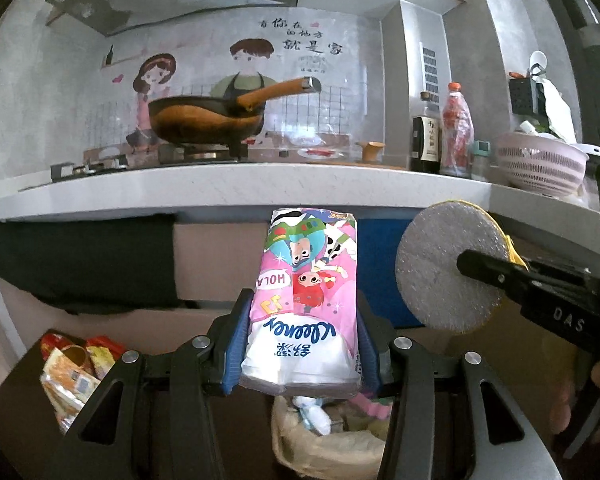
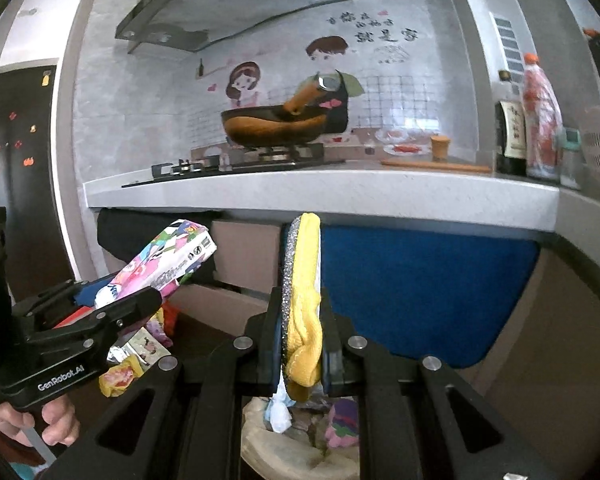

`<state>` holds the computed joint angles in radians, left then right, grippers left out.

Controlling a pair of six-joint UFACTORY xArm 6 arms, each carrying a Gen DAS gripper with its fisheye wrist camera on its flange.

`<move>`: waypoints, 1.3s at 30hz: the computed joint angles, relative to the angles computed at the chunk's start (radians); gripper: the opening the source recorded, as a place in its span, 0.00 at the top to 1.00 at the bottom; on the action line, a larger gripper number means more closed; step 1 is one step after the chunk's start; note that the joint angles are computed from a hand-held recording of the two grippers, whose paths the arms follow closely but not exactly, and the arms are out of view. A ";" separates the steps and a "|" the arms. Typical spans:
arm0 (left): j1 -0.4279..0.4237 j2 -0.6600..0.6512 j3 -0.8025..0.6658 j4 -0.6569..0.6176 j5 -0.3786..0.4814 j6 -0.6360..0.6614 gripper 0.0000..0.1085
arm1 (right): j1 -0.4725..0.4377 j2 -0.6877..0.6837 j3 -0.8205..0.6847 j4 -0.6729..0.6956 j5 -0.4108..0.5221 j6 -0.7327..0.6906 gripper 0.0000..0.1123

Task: Collect trash
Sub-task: 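Carry the tissue pack and scrubber to the wastebasket and release both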

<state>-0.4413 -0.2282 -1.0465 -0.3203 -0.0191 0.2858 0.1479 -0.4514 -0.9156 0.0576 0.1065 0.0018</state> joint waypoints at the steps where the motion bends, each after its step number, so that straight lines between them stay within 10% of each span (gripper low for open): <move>1: -0.002 0.012 -0.007 0.005 0.000 -0.007 0.56 | -0.005 -0.005 0.013 -0.002 -0.005 0.003 0.88; 39: -0.001 0.418 -0.274 -0.354 0.239 0.267 0.56 | -0.060 0.317 -0.045 0.418 0.024 -0.287 0.88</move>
